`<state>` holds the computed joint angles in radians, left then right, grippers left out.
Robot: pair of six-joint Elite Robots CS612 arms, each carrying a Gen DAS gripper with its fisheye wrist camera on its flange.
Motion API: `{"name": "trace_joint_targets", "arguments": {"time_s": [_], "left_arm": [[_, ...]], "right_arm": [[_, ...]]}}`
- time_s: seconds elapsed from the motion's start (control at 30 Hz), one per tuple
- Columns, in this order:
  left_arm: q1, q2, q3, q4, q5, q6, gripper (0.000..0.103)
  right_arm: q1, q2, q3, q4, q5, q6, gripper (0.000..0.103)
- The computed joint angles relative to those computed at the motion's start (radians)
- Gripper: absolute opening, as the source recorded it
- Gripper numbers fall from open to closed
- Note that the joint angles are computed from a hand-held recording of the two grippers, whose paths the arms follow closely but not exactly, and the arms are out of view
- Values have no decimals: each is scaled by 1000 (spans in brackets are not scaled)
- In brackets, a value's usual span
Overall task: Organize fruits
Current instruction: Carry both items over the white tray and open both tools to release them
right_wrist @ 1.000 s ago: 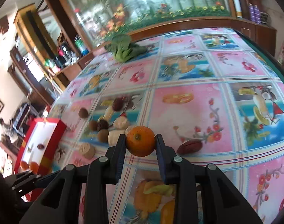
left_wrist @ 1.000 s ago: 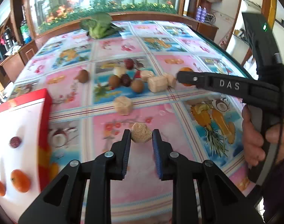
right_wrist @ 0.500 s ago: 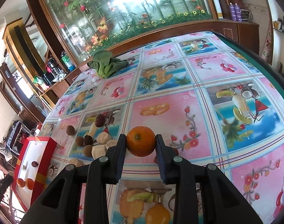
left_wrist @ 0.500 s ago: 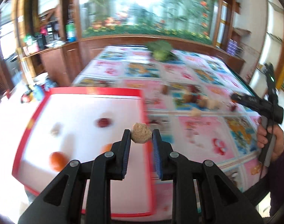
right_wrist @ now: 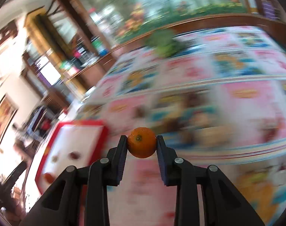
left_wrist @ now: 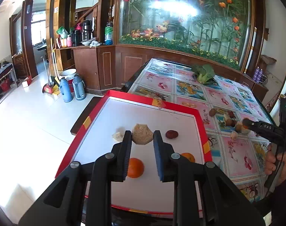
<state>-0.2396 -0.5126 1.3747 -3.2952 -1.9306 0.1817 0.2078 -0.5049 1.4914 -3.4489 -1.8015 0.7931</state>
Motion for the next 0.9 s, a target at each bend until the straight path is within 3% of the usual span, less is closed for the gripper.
{"name": "trace_joint_targets", "arguments": {"time_s": [0.17,0.37,0.5,0.73,0.9], "left_arm": [[4,16,-30,40,18,14,25],[-6,42,-88,116,37,52,25],[-16,56,-128,195,35,85,25],[-37,78,-175,316,109,152,25],[-44,81,-175,358,131,176,26]], "right_arm": [[29,42,-141,80,125,-103,29],[43,77,-236,188,162,-160,29],[47,96,-279,258,161,-171,29],[49,114,-315,347,163,-156,30],[58,118,-324,350,123,-188,32]]}}
